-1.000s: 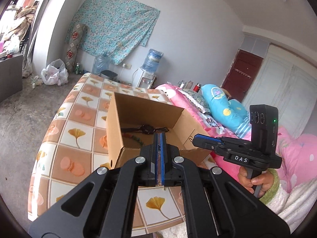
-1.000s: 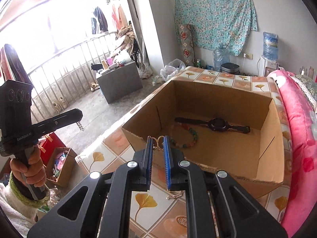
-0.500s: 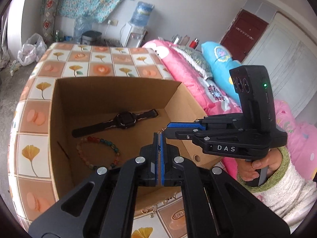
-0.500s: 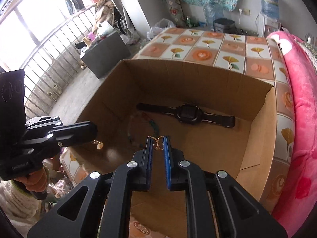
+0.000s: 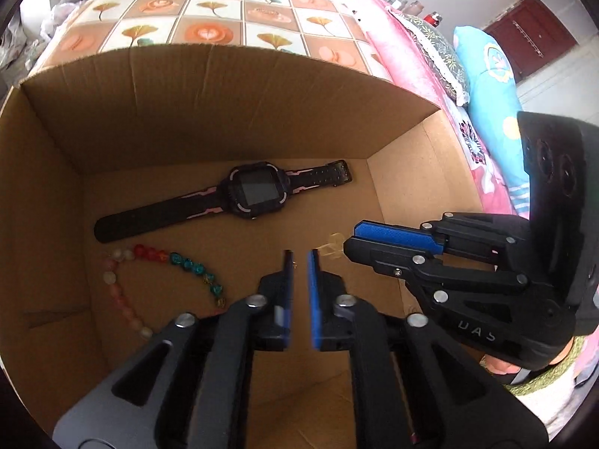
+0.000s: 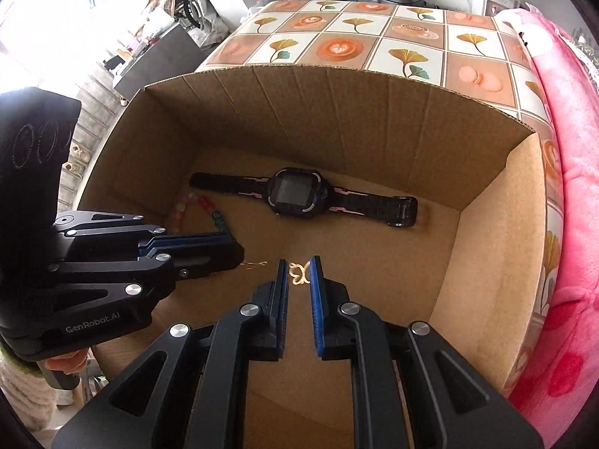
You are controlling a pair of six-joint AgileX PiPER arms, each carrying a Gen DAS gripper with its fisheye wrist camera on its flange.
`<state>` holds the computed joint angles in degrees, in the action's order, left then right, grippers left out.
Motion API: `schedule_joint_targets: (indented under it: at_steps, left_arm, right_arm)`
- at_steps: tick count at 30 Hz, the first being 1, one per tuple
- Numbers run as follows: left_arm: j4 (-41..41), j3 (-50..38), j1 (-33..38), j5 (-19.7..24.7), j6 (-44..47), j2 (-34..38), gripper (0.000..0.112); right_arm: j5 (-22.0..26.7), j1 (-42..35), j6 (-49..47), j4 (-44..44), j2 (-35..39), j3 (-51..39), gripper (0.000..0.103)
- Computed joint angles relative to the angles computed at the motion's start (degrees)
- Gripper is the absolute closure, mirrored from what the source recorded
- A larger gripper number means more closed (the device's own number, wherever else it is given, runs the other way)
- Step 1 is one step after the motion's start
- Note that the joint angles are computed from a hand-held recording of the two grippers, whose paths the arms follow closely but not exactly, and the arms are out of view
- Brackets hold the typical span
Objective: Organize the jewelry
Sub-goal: 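Open both tools to drop the gold pieces into the box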
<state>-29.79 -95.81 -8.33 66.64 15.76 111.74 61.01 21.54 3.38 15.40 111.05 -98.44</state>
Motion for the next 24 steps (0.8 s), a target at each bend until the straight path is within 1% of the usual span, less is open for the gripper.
schedule_joint_targets:
  at_steps: [2, 7, 10, 11, 12, 13, 14, 15, 18, 22, 24]
  left_arm:
    - [1.04, -0.08, -0.47, -0.62, -0.71, -0.06, 0.095]
    - [1.64, 0.63, -0.61, -2.21, -1.15, -0.75, 0.095]
    - [1.18, 3.18, -0.27, -4.39, 0.16, -3.60, 0.094]
    - [0.97, 4.35, -0.06, -5.07, 0.81, -5.06, 0.093]
    - [0.62, 5.39, 0.20, -5.77, 1.56, -6.35, 0.089]
    - [0.08, 6.90, 0.62, -6.57, 2.61, -8.16, 0.087]
    - [-0.55, 9.05, 1.19, -7.70, 3.96, -10.62, 0.084]
    - [-0.94, 10.86, 1.77, -8.52, 5.02, -12.98, 0.081]
    - [-5.11, 17.98, 5.76, -9.67, 9.78, -21.34, 0.071]
    - [-12.76, 29.03, 15.26, -8.52, 20.95, -34.35, 0.062]
    - [-15.68, 35.75, 21.15, -9.21, 28.62, -42.38, 0.051]
  right_arm:
    - [-0.53, 0.06, 0.11, -0.24, -0.12, 0.35, 0.091]
    - [-1.42, 0.28, 1.31, -0.99, -0.78, 1.00, 0.091]
    - [-2.94, 0.08, 1.63, -0.71, -2.60, 2.95, 0.090]
    - [-3.76, 0.18, 1.74, -0.71, -3.75, 3.94, 0.090]
    - [-4.76, 0.07, 1.33, -0.36, -5.25, 5.46, 0.090]
    - [-6.17, 0.02, 0.83, 0.30, -7.40, 7.60, 0.086]
    - [-7.29, 0.03, 0.50, 0.78, -9.69, 9.50, 0.079]
    - [-8.78, 0.23, 0.31, 0.95, -12.09, 11.39, 0.076]
    - [-13.21, 1.98, 1.76, -1.13, -19.92, 17.10, 0.074]
    - [-19.73, 4.21, 2.50, 0.03, -32.33, 27.31, 0.069]
    - [-23.37, 6.27, 3.90, -0.22, -37.72, 32.29, 0.067]
